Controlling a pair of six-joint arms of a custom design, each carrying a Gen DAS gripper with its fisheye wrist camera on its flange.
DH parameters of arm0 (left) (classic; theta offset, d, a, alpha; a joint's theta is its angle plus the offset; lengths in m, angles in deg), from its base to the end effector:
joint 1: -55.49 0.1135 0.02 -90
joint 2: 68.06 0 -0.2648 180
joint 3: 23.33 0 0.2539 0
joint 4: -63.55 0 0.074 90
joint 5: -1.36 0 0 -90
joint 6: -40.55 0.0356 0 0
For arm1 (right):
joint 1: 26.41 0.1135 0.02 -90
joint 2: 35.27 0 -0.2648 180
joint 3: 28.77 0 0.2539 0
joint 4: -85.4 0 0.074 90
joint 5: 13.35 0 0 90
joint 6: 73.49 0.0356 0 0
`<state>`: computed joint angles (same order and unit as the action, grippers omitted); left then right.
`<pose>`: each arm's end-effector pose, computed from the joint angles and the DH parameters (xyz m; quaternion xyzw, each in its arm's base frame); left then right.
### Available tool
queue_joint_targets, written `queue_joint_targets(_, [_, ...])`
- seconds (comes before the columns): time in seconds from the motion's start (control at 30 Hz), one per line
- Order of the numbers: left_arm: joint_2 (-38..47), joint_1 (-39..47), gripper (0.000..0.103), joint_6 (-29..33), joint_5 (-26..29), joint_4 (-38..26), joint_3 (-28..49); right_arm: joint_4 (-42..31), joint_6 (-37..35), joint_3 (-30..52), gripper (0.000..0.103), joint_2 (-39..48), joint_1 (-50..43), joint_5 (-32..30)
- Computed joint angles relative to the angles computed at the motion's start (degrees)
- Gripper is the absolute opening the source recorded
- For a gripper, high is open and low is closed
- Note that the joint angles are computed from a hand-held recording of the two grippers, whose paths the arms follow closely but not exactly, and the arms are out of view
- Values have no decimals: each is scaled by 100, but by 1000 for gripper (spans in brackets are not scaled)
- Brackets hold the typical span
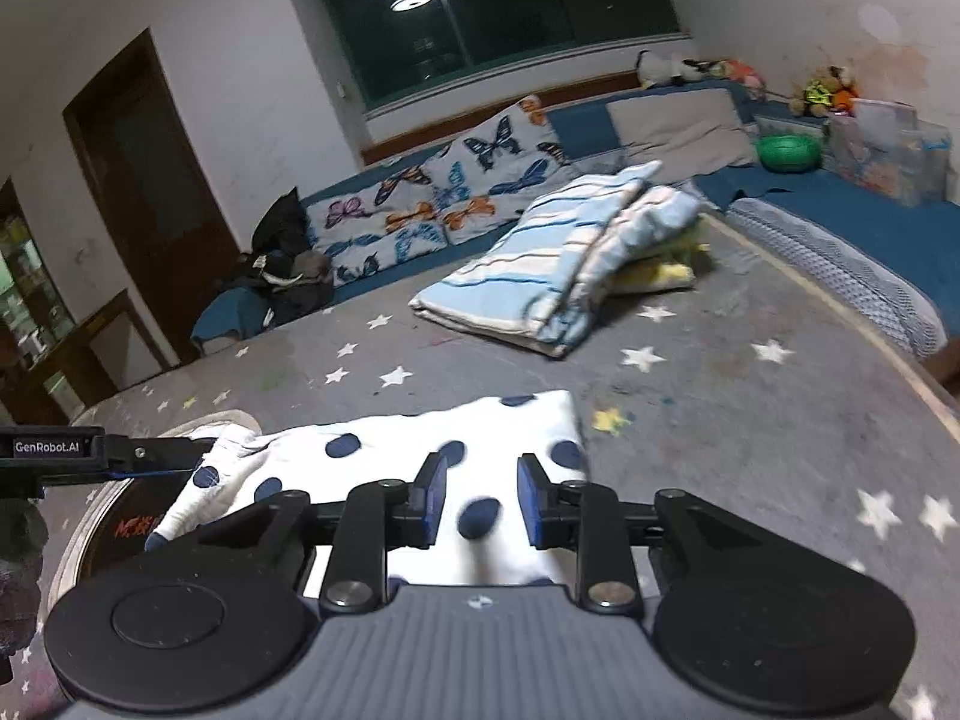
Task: Fold clothes
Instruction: 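Lower the folded pants onto the table and open both grippers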
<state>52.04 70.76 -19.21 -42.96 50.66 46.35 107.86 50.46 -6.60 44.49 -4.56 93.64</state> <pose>0.3530 0.0700 0.0586 0.2056 0.8774 -0.2660 0.3422 0.1871 0.0638 0.0976 0.1602 0.8657 0.0974 0.4641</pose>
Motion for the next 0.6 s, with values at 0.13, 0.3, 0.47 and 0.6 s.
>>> queue_joint_targets(0.13, [222, -272, 16, 52, -82, 90, 109, 161, -219, 478, 30, 775, -216, -292])
queue_joint_targets(0.3, [518, -408, 15, -137, -332, 260, 274, 183, -350, 926, 35, 1460, -435, -522])
queue_joint_targets(0.47, [536, -349, 14, -103, -315, 234, 262, 53, -330, 983, 38, 1485, -390, -469])
queue_joint_targets(0.6, [278, -263, 15, 90, -241, 298, -42, -109, -285, 812, 44, 1093, -144, -330])
